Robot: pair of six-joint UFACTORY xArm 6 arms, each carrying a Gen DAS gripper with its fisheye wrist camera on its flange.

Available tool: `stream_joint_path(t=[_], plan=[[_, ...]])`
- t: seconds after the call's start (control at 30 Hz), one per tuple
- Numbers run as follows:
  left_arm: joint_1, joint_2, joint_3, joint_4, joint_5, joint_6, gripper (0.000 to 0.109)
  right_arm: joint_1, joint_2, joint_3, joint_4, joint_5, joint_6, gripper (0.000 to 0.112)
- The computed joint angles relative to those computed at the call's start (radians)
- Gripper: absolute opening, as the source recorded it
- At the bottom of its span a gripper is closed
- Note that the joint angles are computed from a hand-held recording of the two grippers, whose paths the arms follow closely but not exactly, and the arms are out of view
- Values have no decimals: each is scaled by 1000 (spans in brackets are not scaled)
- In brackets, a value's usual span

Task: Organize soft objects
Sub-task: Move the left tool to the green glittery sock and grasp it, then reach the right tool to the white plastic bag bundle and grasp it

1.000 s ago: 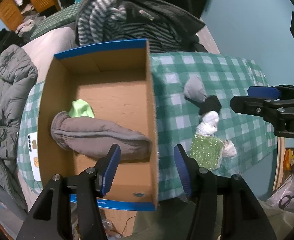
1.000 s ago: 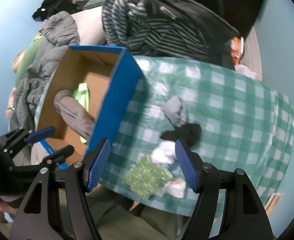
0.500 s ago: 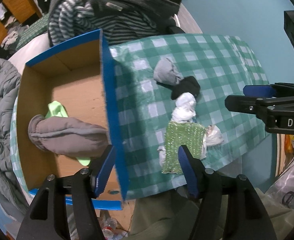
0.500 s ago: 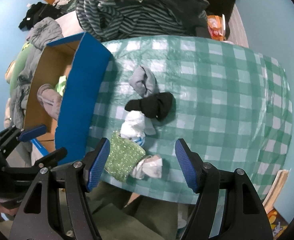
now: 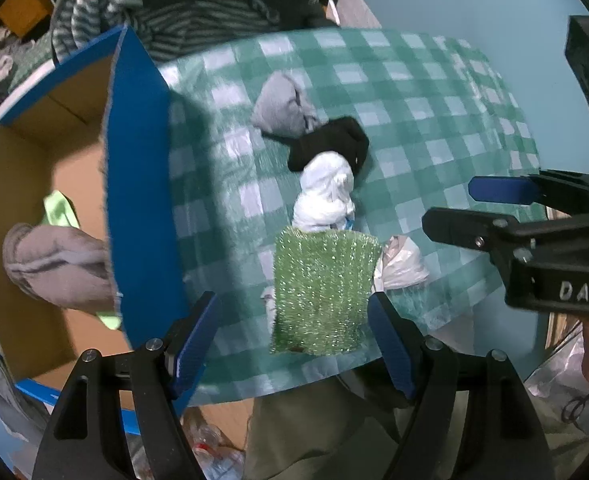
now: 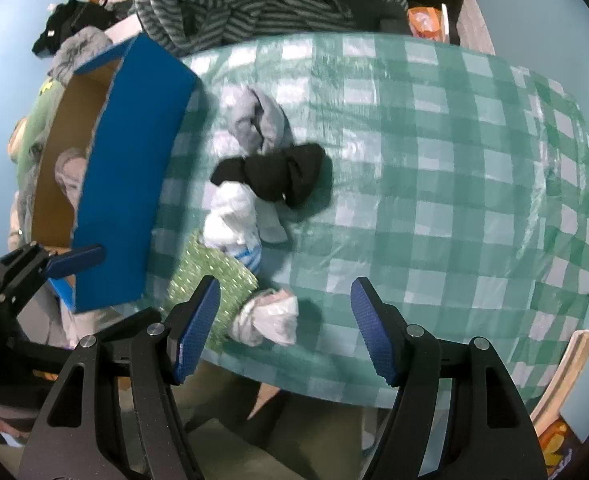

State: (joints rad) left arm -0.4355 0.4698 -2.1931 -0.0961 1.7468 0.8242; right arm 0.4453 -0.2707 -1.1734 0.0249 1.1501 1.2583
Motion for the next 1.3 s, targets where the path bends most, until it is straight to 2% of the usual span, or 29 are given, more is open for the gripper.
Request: stream_joint_path(t=[0.17,0.43,0.63,0.77,0.93,1.07,1.23,1.27,1.3], plan=[[-5,-42,108,20,-32,-19,77,9,-8,48,43,-33,-31,69],[-7,-88,232,51,-91,-37,77,16,-20,148,121,-150,-74,69],[-9,-88,257,38,-105,-39,78,15,-34,218,179,-240,-104,69],[-19,-83,286,50,-114,-39,78,10,-44,242,193,-248,-106,69],[-9,-72,281,8,-112,-19,78,6,-64,271,201,-265,-109,69],[2,-50,246,-33,-57,-3,53,5,-49,268,216,-289,-127,69],[3,-77,275,-46,-62,20,25,-8,-25,270,246,-330,-177,69],[5,-79,276,-46,-63,25,17,-9,-22,270,252,-336,-186,66],[6,-74,264,-48,-58,26,15,-11,-25,276,262,-340,-202,58]])
